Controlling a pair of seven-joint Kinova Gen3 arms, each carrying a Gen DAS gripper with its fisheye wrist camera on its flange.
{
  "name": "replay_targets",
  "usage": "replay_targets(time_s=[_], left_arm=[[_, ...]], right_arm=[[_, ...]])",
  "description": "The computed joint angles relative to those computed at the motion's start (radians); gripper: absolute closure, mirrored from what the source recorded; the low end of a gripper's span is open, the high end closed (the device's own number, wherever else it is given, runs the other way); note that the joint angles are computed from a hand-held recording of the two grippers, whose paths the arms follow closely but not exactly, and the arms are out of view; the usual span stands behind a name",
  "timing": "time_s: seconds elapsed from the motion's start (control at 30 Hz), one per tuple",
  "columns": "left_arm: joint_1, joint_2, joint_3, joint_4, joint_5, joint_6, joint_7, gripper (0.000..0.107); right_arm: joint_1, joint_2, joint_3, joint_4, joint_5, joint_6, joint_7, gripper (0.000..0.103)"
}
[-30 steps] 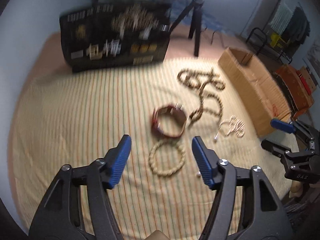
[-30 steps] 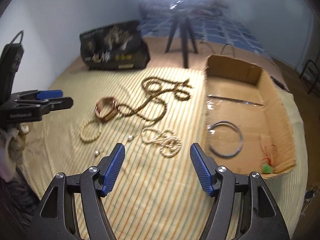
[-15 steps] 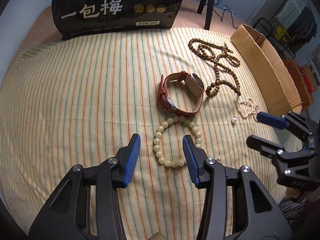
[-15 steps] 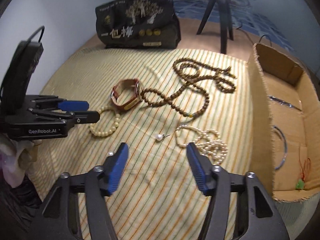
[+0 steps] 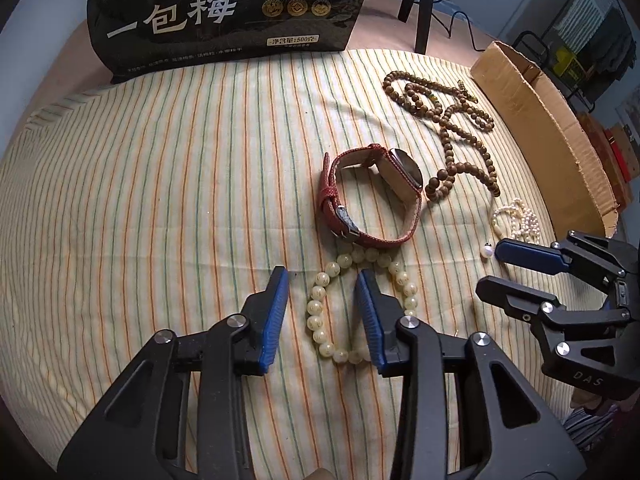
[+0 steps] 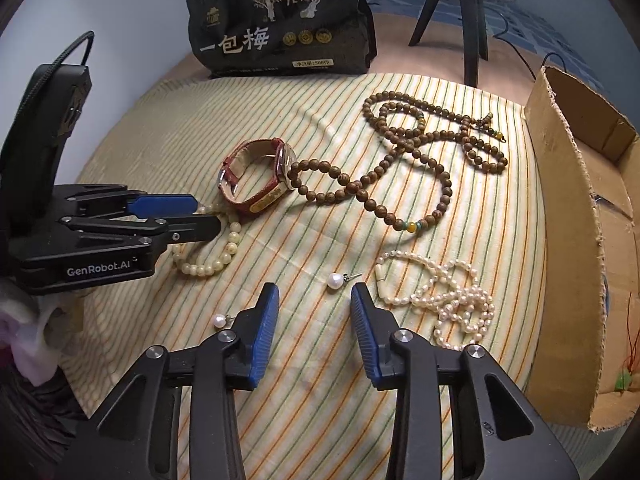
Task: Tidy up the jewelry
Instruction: 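Grasp the cream bead bracelet with the left tool while the right tool grasps a pearl earring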
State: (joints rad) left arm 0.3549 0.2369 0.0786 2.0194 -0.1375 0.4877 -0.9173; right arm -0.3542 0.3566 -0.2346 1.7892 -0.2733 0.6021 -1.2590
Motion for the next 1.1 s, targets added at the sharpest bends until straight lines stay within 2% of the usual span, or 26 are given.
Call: replay_targets(time_s=[0.13, 0.3, 0.37, 0.47, 0.5, 0.6, 0.77, 0.9, 1.1], left_arm=[[0.005, 0.009, -0.009, -0.005, -0.012, 0.000, 0.010, 0.085], [0.010, 0.014, -0.014, -0.007, -0.025, -0.003, 0.021, 0.093], [0.008, 0.013, -0.012, -0.005, -0.024, -0.006, 0.019, 0.098], [0.008, 0.007, -0.013, 0.002, -0.024, -0.011, 0.025, 0.099], [0.006, 0.004, -0.012, 0.004, -0.021, -0.013, 0.025, 0.099], [-0.009, -0.007, -0.001, 0.013, 0.001, -0.017, 0.011, 0.102], [-0.008, -0.037, 0.003, 0.034, 0.010, -0.027, 0.014, 0.102], [0.034, -0.069, -0.005, 0.046, -0.055, -0.035, 0.080, 0.102], [0.045, -0.123, 0.014, 0.061, -0.109, -0.043, 0.148, 0.102]], right_arm=[[-0.032, 0.011, 0.024, -0.017, 0.034, -0.006, -0.055, 0.068], [-0.064, 0.024, 0.037, -0.029, 0.089, -0.015, -0.100, 0.069], [-0.093, 0.023, 0.053, -0.028, 0.130, -0.022, -0.135, 0.074], [-0.099, 0.020, 0.053, -0.023, 0.160, -0.029, -0.154, 0.085], [-0.089, 0.021, 0.044, -0.024, 0.155, -0.028, -0.149, 0.091], [-0.061, 0.021, 0.024, -0.020, 0.132, -0.033, -0.128, 0.096], [-0.032, 0.009, 0.006, -0.004, 0.096, -0.039, -0.091, 0.096], [-0.008, -0.012, -0.010, 0.018, 0.060, -0.045, -0.048, 0.096], [0.015, -0.053, -0.017, 0.052, 0.013, -0.060, 0.007, 0.096]])
